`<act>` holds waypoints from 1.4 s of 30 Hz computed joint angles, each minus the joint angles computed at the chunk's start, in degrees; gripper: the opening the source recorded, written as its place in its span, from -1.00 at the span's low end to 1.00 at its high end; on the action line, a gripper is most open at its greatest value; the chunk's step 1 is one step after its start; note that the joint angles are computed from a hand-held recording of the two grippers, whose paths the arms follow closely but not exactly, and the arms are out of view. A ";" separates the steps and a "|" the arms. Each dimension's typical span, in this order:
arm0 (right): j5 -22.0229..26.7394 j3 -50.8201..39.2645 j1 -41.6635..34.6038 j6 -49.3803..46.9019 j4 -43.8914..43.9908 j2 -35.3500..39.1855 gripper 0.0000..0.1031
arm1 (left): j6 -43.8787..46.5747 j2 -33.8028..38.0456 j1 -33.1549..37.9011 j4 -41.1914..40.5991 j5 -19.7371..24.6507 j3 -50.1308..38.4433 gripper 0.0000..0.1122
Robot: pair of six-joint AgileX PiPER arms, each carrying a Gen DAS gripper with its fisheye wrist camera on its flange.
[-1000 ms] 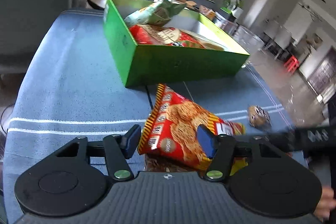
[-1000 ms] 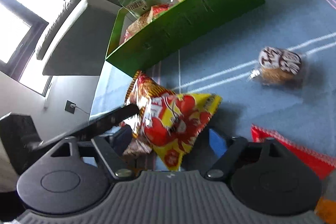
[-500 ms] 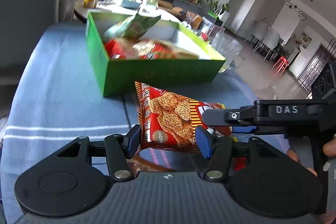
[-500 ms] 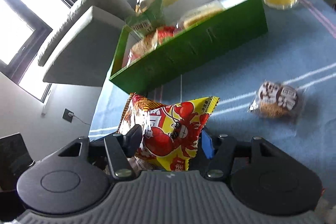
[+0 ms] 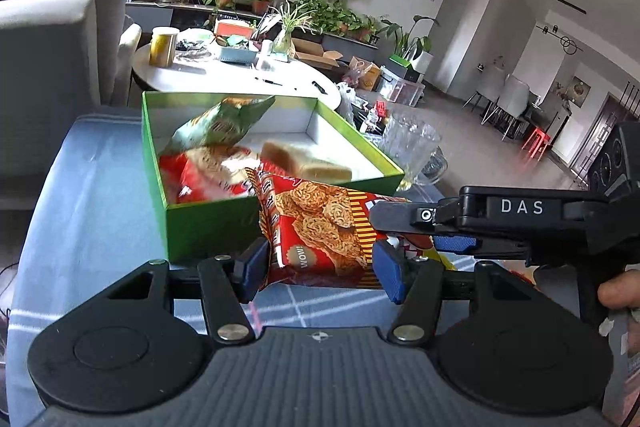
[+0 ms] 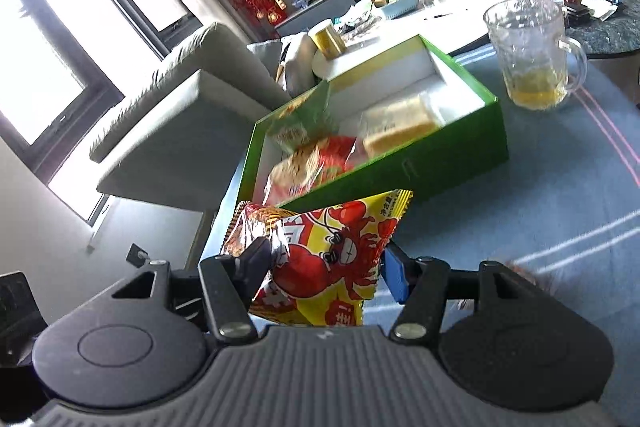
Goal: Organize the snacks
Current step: 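Lower both bags into the green box and open both grippers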
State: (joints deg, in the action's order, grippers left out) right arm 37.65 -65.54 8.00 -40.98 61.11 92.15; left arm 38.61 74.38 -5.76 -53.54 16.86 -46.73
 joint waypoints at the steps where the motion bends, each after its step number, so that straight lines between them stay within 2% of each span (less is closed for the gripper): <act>1: -0.03 -0.61 -0.23 -0.01 0.11 0.50 0.15 | -1.22 0.84 -0.67 1.21 -0.72 -0.83 -0.05; 4: 0.04 -2.53 -0.92 0.47 0.01 1.81 0.17 | -4.52 2.80 -2.11 4.86 -2.05 -3.00 -0.03; 9: 0.34 -6.46 -1.77 2.26 -1.50 4.49 0.17 | -16.52 7.17 -4.53 17.95 -3.08 -8.30 0.01; 12: 0.48 -9.61 -1.89 3.35 -2.91 6.90 0.17 | -21.05 10.23 -5.09 22.95 -3.29 -11.49 0.01; 18: 0.59 -18.00 -1.24 7.97 -7.66 12.78 0.17 | -30.20 17.37 -5.14 33.22 -2.13 -19.83 0.01; 24: -0.63 -29.03 0.58 14.93 -14.07 19.78 0.17 | -32.94 26.60 -3.99 37.40 -0.38 -30.91 0.03; 28: 0.51 -36.91 1.23 18.65 -16.83 25.67 0.18 | -44.24 32.45 -3.76 49.11 1.08 -37.70 0.03; 33: 1.85 -43.09 2.71 22.13 -21.26 30.06 0.19 | -51.07 35.97 -2.04 53.23 2.89 -41.15 0.03; 36: -0.56 -40.65 2.97 21.10 -20.59 28.83 0.23 | -48.34 34.96 -1.06 49.74 2.88 -39.48 0.03; 38: -2.07 -38.45 2.79 20.17 -20.09 27.50 0.26 | -49.84 33.21 -1.44 51.72 2.04 -37.19 0.03; 42: -0.46 -37.60 1.86 20.91 -20.56 25.73 0.27 | -48.64 29.80 -2.08 50.91 1.13 -33.37 0.05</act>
